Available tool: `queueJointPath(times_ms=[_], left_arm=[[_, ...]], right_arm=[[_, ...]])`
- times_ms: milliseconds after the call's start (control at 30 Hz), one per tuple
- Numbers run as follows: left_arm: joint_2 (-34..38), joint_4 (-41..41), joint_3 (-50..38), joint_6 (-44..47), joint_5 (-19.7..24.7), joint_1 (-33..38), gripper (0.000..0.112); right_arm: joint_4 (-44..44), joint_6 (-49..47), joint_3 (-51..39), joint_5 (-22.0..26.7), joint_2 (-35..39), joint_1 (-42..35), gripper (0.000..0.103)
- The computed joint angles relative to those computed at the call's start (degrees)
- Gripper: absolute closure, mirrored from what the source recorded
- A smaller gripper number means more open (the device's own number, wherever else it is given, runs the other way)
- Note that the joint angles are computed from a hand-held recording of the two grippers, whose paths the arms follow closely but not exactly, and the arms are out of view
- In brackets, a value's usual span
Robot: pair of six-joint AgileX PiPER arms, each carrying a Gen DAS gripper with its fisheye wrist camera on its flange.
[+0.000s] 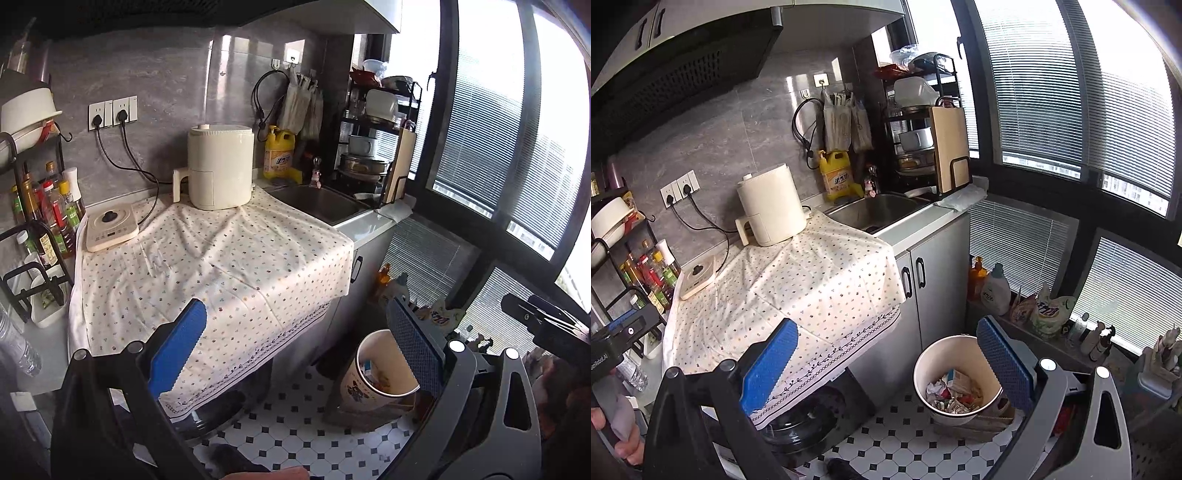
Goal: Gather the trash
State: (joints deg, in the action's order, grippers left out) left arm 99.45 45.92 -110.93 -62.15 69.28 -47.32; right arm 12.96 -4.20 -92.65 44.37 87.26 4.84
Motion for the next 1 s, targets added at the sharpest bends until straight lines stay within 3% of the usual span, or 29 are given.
queueJointPath(times_ms=[1000], left_arm=[[-0.7,-2.4,1.7,1.6,-4.0,5.4,0.015]], right_arm=[[-2.7,2.6,-4.8,0.4,3.6,2.9,0.008]])
